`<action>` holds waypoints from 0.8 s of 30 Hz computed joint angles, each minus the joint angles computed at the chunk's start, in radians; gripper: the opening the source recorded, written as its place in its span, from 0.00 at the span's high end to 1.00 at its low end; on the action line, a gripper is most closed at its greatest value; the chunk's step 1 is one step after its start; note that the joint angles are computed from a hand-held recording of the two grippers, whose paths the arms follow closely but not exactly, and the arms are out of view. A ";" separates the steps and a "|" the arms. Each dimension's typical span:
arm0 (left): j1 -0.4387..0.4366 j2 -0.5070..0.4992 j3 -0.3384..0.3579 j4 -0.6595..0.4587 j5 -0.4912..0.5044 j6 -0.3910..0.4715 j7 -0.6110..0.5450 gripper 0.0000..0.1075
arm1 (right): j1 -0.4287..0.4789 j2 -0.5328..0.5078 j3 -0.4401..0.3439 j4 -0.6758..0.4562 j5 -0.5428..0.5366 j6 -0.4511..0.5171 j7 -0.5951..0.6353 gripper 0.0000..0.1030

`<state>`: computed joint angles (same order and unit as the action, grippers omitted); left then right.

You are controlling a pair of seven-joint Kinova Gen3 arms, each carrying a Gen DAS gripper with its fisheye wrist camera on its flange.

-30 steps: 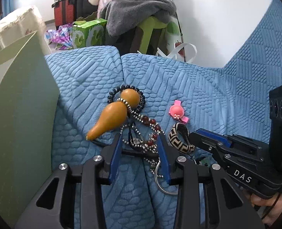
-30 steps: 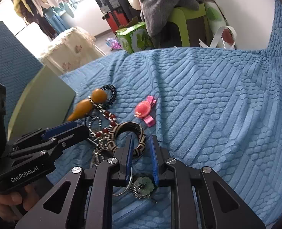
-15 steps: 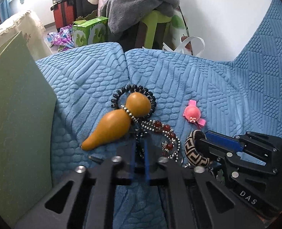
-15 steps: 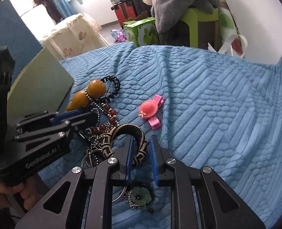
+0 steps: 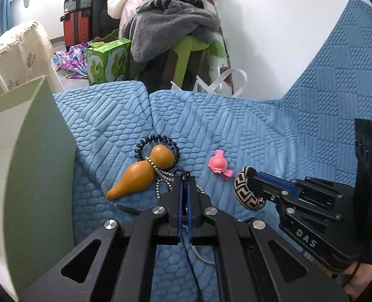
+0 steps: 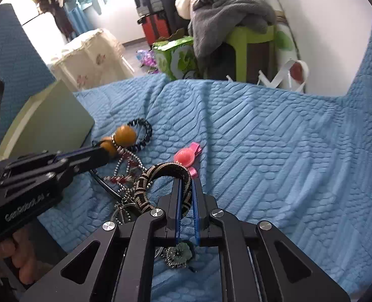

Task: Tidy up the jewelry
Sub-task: 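Grasp the red bead bracelet with the left tool while the right grasps the woven bangle, then carry bracelet and bangle into the open box and open both tools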

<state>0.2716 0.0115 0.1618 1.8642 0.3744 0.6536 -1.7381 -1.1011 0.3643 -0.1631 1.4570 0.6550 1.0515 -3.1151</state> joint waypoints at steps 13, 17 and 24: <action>-0.025 -0.117 -0.050 -0.002 0.086 0.144 -0.078 0.98 | -0.090 0.007 -0.018 -0.112 0.012 0.199 -0.075 0.94; -0.027 -0.144 -0.047 -0.036 0.046 0.203 -0.054 0.98 | -0.121 0.013 -0.019 -0.160 0.014 0.257 -0.097 0.94; -0.033 -0.203 -0.077 -0.131 0.032 0.293 -0.068 0.98 | -0.181 0.029 -0.002 -0.313 0.066 0.391 -0.072 0.94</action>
